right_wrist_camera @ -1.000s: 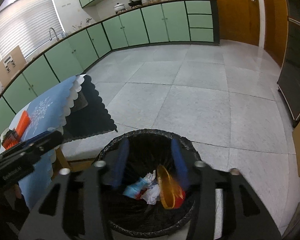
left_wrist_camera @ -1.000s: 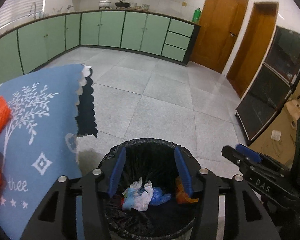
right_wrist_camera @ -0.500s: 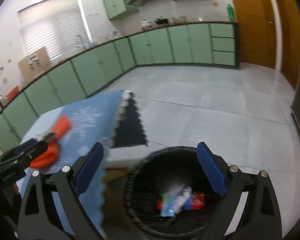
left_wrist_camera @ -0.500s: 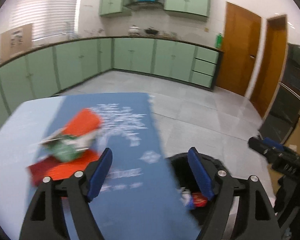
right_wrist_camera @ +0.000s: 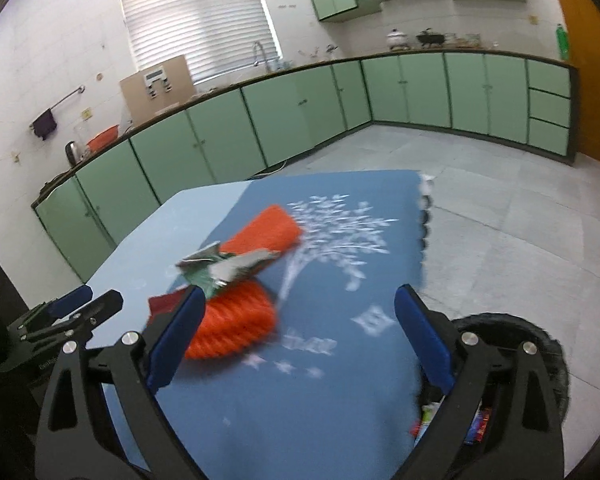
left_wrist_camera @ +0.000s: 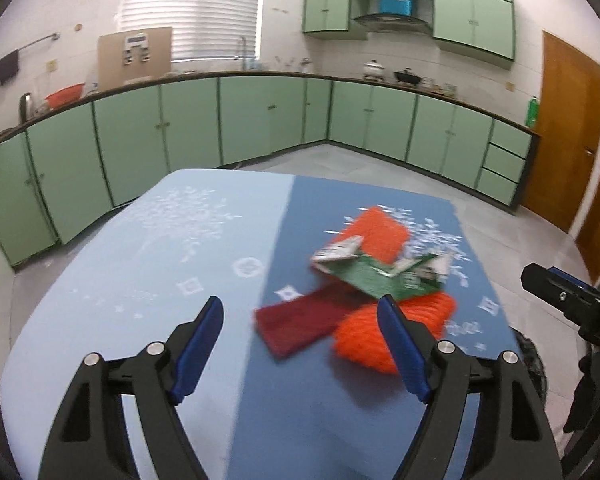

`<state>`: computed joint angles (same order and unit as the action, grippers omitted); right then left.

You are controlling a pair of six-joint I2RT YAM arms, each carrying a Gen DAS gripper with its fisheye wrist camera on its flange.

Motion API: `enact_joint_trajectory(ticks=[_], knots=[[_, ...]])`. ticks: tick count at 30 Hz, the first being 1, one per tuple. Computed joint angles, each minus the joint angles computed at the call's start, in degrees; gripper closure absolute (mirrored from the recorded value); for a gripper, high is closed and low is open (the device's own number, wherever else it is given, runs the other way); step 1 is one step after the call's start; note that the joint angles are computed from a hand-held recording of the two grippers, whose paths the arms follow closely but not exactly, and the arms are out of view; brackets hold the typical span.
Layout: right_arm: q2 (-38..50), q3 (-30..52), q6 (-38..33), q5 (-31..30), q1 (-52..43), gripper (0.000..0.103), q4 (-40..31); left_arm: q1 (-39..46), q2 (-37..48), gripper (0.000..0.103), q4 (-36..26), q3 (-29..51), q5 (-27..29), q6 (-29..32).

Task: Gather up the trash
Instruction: 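Move both open grippers back to the trash pile, then close the right gripper on the green-and-white wrapper atop the orange net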

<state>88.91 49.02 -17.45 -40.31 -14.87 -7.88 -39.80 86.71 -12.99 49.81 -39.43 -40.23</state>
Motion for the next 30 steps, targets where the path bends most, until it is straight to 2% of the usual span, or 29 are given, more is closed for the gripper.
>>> enact_joint_trajectory(ticks=[7, 13, 17, 22, 27, 30], knots=[[2.5, 1.4, 5.6, 7.2, 9.5, 0.010, 2.9, 6.0, -0.6, 0.025, 3.6, -2.7, 1.9, 1.3], [5.0, 2.0, 7.0, 10.3, 12.6, 0.011, 3.4, 8.6, 1.4, 0.025, 5.7, -2.7, 4.3, 2.9], [6.7, 3.5, 7.5, 10.7, 14.0, 0.021, 2.6, 10.3, 2.4, 0.025, 7.0, -2.7, 6.0, 3.4], [8.2, 5.0, 7.5, 10.6, 15.2, 0.026, 1.2, 11.3, 2.4, 0.025, 8.5, -3.7, 7.0, 3.9], [9.5, 6.1, 7.5, 10.2, 15.8, 0.035, 0.0, 12.3, 3.0, 0.025, 8.8, -3.6, 8.0, 3.8], [10.3, 7.1, 8.0, 9.0, 15.6, 0.044, -1.4, 12.5, 3.4, 0.025, 8.9, -3.4, 8.3, 3.9]])
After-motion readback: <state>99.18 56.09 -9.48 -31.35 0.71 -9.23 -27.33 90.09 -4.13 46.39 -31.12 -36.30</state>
